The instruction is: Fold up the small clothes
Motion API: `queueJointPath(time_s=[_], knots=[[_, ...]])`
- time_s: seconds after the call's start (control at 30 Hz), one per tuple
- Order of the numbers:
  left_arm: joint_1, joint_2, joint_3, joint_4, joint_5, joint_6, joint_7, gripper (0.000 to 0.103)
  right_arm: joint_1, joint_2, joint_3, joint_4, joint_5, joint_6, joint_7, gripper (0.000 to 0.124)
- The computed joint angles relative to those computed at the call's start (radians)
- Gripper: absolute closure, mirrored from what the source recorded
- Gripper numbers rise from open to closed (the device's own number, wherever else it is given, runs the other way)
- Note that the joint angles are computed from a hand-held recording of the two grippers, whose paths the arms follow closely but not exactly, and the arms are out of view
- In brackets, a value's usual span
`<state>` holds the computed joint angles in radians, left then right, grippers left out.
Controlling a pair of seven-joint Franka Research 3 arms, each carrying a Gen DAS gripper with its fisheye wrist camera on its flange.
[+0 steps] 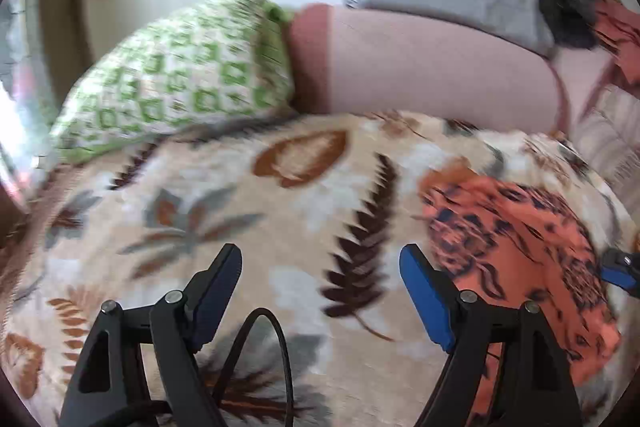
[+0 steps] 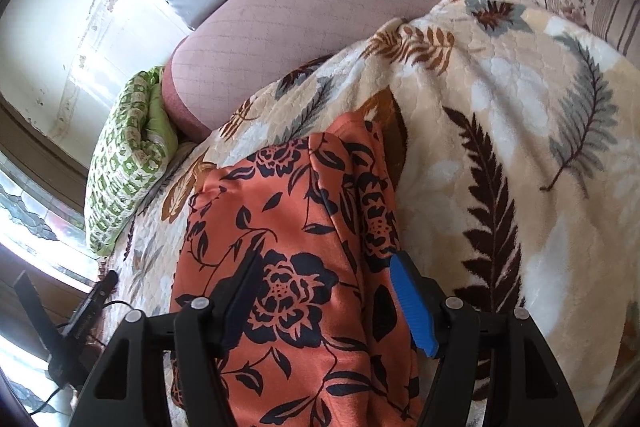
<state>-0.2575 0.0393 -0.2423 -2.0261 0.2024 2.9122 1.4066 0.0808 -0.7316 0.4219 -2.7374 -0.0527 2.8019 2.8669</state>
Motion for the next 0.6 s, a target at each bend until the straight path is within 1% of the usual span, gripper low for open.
queueJointPath(time_s=[0.03, 0.07, 0.1, 0.13, 0.17, 0.23, 0.4, 0.47, 0.53, 0.6], knots=[[0.002, 0.002, -0.022, 0.008, -0.139, -0.036, 0.088, 0.021, 0.013, 0.002, -0.013, -0.007, 0.008, 0.01, -0.006, 0.051], [0.006, 0.009, -0.043, 0.019, -0.28, -0.07, 0.229, 0.021, 0.026, 0.004, -0.025, -0.016, 0.018, 0.023, -0.013, 0.051], [0.006, 0.017, -0.054, 0.032, -0.367, -0.108, 0.317, 0.021, 0.047, 0.006, -0.046, -0.028, 0.033, 0.041, -0.028, 0.05], [0.007, 0.025, -0.065, 0.051, -0.457, -0.162, 0.403, 0.021, 0.058, 0.004, -0.057, -0.039, 0.045, 0.052, -0.038, 0.05], [0.006, 0.031, -0.07, 0.062, -0.513, -0.196, 0.452, 0.021, 0.06, -0.001, -0.058, -0.047, 0.055, 0.061, -0.042, 0.05], [0.004, 0.039, -0.074, 0.079, -0.6, -0.247, 0.524, 0.021, 0.073, -0.016, -0.068, -0.077, 0.081, 0.094, -0.05, 0.048], [-0.01, 0.055, -0.071, 0.095, -0.663, -0.295, 0.559, 0.021, 0.106, -0.037, -0.097, -0.13, 0.154, 0.181, -0.088, 0.045], [-0.007, 0.052, -0.074, 0.09, -0.725, -0.295, 0.599, 0.021, 0.115, -0.039, -0.104, -0.134, 0.171, 0.18, -0.119, 0.045], [-0.002, 0.054, -0.081, 0.098, -0.809, -0.321, 0.67, 0.021, 0.128, -0.033, -0.12, -0.133, 0.187, 0.168, -0.152, 0.044], [-0.01, 0.057, -0.078, 0.101, -0.815, -0.326, 0.681, 0.021, 0.147, -0.021, -0.141, -0.137, 0.21, 0.165, -0.182, 0.044]])
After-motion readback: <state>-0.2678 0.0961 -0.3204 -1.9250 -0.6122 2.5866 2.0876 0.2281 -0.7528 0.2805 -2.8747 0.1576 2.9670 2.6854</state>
